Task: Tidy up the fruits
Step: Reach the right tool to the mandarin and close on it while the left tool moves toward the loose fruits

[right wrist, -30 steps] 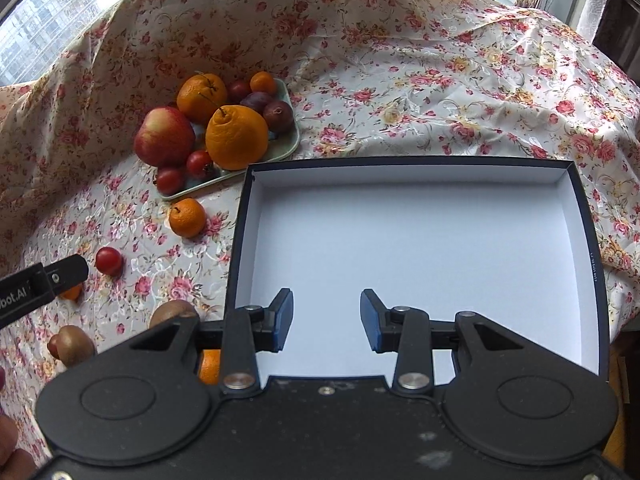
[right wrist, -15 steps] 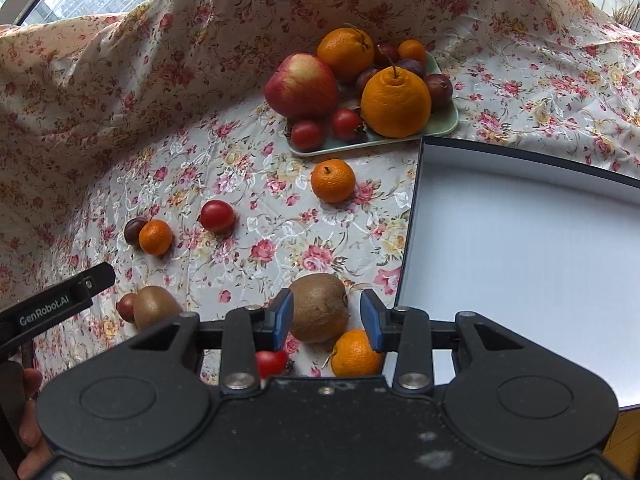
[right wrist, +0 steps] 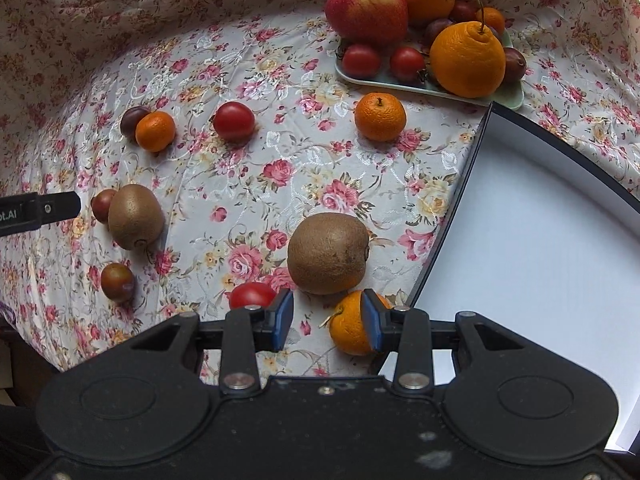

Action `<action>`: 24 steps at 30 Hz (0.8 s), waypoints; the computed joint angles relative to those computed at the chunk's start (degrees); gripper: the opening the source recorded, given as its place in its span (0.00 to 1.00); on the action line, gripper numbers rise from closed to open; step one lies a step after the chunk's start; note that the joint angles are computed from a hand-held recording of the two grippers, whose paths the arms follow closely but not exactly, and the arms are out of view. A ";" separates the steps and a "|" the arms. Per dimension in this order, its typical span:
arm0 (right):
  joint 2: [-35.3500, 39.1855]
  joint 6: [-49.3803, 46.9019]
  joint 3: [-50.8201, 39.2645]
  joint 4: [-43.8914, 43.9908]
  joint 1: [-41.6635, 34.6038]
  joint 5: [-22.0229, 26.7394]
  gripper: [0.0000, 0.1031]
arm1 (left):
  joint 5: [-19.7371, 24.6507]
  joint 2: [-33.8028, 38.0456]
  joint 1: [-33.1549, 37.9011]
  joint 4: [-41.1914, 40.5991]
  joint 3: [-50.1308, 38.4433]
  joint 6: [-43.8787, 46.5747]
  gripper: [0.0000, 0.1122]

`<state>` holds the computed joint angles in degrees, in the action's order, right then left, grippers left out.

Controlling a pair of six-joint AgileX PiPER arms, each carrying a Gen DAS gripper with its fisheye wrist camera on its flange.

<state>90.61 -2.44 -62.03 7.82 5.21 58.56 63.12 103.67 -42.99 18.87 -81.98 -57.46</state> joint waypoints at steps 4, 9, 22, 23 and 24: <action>0.38 1.97 0.74 -4.57 1.97 -1.51 0.38 | 0.08 0.48 -0.07 -0.88 -0.23 1.12 0.71; 1.11 2.27 1.09 -8.36 3.76 -1.99 0.38 | -0.03 0.86 0.27 -2.30 0.29 2.24 0.71; 4.28 -1.35 2.92 -9.71 6.56 -3.13 0.38 | -0.88 1.25 1.61 -5.55 1.46 5.65 0.71; 4.60 -1.38 3.12 -9.80 6.82 -3.26 0.38 | -0.87 1.43 1.78 -5.90 1.57 5.94 0.71; 4.94 -1.65 3.42 -9.51 6.98 -3.55 0.36 | -0.87 1.58 1.99 -6.23 1.60 6.32 0.71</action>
<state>95.55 -4.09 -58.60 -1.70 12.19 55.01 62.25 105.25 -40.99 12.64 -80.38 -51.14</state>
